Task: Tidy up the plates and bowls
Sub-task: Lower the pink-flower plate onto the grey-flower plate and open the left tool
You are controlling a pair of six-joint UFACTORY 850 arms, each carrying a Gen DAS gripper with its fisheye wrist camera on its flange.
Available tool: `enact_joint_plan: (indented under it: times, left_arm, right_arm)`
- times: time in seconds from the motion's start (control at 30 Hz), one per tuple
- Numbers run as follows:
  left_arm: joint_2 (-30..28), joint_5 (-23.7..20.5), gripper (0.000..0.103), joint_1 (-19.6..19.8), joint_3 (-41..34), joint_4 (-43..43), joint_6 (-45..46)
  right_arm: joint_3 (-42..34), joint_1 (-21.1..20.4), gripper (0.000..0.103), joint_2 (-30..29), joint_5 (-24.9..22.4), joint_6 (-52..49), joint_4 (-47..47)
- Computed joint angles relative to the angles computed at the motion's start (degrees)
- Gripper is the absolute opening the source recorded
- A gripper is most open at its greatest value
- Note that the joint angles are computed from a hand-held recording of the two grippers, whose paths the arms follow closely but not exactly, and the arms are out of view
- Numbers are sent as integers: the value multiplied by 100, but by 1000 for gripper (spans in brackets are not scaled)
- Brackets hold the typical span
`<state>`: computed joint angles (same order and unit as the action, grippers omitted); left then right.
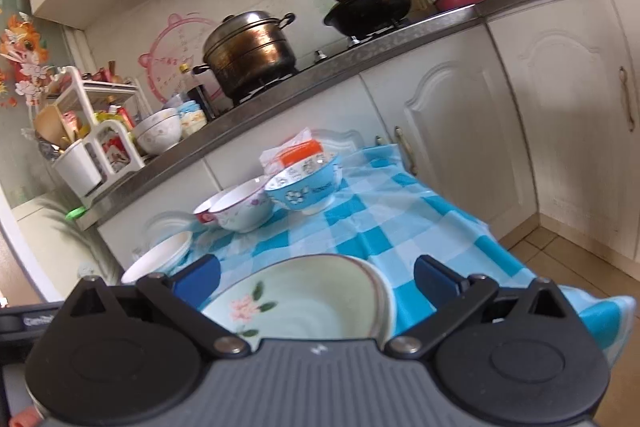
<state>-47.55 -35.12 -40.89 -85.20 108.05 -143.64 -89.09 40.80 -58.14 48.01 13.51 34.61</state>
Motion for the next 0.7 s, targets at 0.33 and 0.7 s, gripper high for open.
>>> enact_joint_plan:
  times: [0.33,0.7]
  left_arm:
    - [10,-19,103,268,-44,-876,285]
    - [-267,-369,103,698,-479,-1323,498]
  right_arm:
    - [222,56,102,119,248,-327,622]
    - [-458,90,102,-8,-529,-1114,995]
